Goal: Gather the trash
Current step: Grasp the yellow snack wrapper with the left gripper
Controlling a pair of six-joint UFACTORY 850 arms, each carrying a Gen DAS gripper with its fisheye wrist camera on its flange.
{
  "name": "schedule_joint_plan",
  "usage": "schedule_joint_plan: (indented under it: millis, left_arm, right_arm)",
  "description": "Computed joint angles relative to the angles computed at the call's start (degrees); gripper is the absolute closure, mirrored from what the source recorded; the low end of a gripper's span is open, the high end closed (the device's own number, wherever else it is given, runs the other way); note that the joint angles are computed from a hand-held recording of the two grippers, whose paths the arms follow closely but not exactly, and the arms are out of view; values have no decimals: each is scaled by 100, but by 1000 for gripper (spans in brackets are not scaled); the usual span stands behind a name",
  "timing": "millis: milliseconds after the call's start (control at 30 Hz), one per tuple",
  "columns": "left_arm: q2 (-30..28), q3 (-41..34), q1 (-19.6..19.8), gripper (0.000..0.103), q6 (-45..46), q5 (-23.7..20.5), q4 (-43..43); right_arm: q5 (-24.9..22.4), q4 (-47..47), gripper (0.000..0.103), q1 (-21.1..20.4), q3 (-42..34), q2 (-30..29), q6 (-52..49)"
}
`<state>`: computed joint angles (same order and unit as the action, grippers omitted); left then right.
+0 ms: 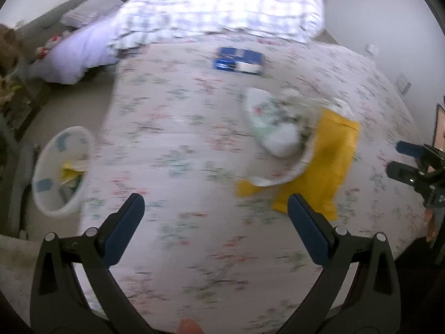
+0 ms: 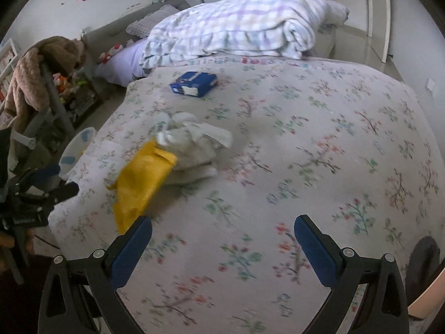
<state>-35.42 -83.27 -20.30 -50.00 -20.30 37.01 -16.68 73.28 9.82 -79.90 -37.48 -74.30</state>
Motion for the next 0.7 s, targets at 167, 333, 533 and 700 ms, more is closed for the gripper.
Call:
schedule_joint_plan:
  millis: [167,333,533,700]
  left_arm:
    - [-272,-354,-147,1,1153,170,-1232]
    - [-485,-617,-322,1,1884,252,-1660]
    - [-738,-919,-392,2,2412,133,-1951]
    - [-911,-1105,-391,11,2452,83,-1962]
  right_arm:
    - [-64,-94,0,-178,-7,-69,284]
    - [-158,-664,0,-266,-143,-196,981]
    - [158,-1588,0,-195,-172,-294,1614]
    - [397,-1740,0,-138,-106,-279,1540]
